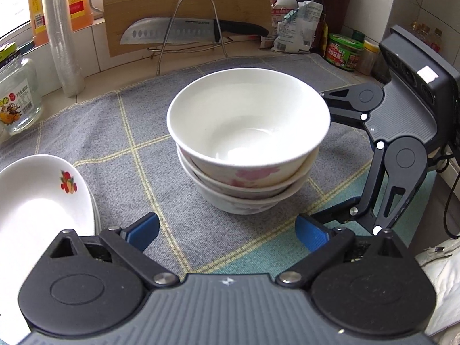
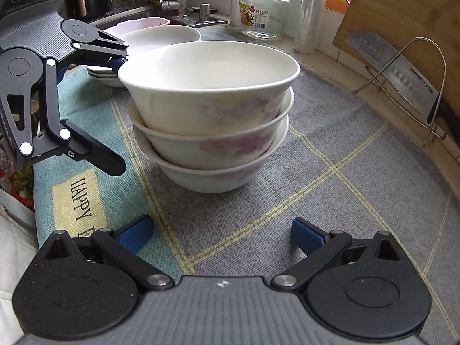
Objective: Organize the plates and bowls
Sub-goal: 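Open the right gripper and pull it back from the bowl stack, then close the right gripper on the rim of the three-bowl stack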
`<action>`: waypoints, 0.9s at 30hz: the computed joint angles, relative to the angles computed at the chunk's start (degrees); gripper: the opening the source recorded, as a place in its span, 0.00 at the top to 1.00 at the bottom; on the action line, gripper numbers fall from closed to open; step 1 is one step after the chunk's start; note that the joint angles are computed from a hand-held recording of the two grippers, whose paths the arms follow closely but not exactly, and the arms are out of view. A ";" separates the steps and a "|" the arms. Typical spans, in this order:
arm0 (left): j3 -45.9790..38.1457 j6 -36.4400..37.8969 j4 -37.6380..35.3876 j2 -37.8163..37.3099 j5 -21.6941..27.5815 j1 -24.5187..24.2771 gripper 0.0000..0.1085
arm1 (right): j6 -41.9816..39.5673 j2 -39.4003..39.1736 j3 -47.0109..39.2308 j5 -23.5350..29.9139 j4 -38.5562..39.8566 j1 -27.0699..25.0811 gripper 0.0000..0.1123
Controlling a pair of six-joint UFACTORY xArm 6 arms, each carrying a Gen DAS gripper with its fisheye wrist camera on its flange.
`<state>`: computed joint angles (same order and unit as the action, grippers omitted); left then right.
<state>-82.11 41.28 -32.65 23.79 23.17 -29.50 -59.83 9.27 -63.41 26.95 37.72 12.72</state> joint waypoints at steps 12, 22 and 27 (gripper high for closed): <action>-9.32 10.63 -0.43 5.27 7.60 0.89 0.17 | -0.53 0.28 -0.59 0.34 0.25 -0.18 0.08; -13.27 13.84 0.69 7.54 11.63 1.60 0.21 | -1.55 3.48 -6.88 4.48 -3.51 -0.04 0.13; -15.18 14.54 2.16 8.57 13.33 1.91 0.22 | -3.87 3.91 -9.54 6.13 -3.07 0.23 0.21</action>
<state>-97.29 55.82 -30.49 32.36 36.50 -27.58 -63.70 13.18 -72.96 33.08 34.65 12.95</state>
